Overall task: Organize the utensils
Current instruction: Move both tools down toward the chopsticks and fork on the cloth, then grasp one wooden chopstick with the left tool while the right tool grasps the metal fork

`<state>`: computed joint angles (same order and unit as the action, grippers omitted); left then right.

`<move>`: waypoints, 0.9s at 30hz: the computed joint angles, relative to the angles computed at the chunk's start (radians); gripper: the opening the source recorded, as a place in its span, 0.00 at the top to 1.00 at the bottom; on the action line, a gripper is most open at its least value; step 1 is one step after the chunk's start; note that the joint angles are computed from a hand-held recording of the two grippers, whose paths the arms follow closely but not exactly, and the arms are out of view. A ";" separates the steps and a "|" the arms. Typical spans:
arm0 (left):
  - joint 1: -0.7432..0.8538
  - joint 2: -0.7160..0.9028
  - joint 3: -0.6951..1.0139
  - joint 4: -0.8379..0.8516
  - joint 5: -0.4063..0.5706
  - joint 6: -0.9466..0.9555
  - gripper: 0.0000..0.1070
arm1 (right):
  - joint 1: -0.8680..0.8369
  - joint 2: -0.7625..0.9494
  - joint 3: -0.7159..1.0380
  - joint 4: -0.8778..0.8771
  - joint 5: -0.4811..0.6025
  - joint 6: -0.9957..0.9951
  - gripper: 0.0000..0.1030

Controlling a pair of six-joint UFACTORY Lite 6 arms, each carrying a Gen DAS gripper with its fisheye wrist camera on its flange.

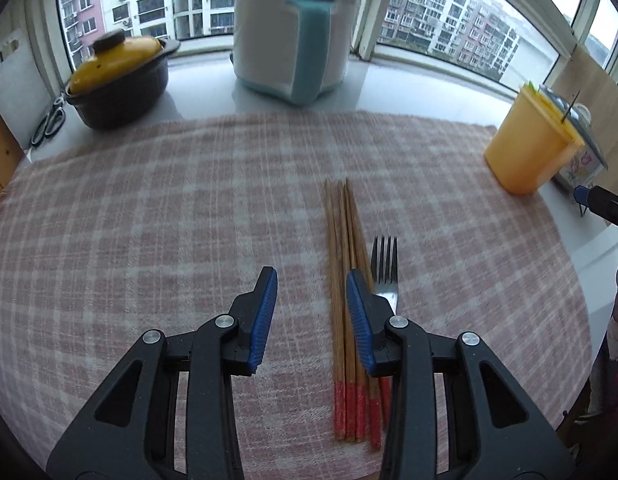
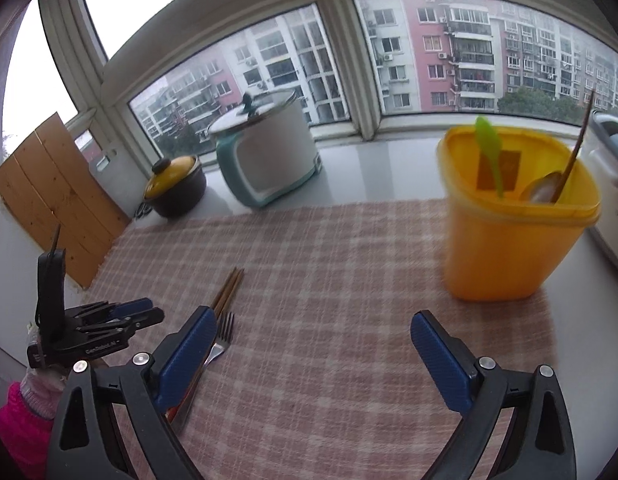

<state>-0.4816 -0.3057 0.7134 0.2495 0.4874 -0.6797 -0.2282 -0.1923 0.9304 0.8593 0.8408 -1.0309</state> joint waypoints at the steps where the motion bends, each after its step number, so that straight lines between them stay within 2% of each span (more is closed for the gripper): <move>1: 0.001 0.008 -0.006 -0.005 -0.011 0.007 0.67 | 0.022 0.000 -0.019 -0.003 -0.011 0.011 0.07; 7: 0.005 0.087 -0.005 -0.077 -0.067 0.100 0.67 | 0.105 -0.008 -0.103 -0.003 -0.062 0.050 0.10; 9: -0.008 0.124 0.009 -0.048 -0.077 0.071 0.72 | 0.119 -0.007 -0.117 -0.006 -0.070 0.058 0.11; 13: -0.026 0.183 0.033 0.023 -0.089 0.001 0.75 | 0.114 -0.002 -0.126 -0.014 -0.063 0.060 0.13; 18: -0.019 0.215 0.044 0.031 -0.103 0.009 0.83 | 0.113 0.009 -0.124 -0.022 -0.062 0.079 0.18; 27: 0.003 0.250 0.063 0.008 -0.121 0.080 0.86 | 0.178 0.030 -0.122 -0.032 -0.093 0.139 0.27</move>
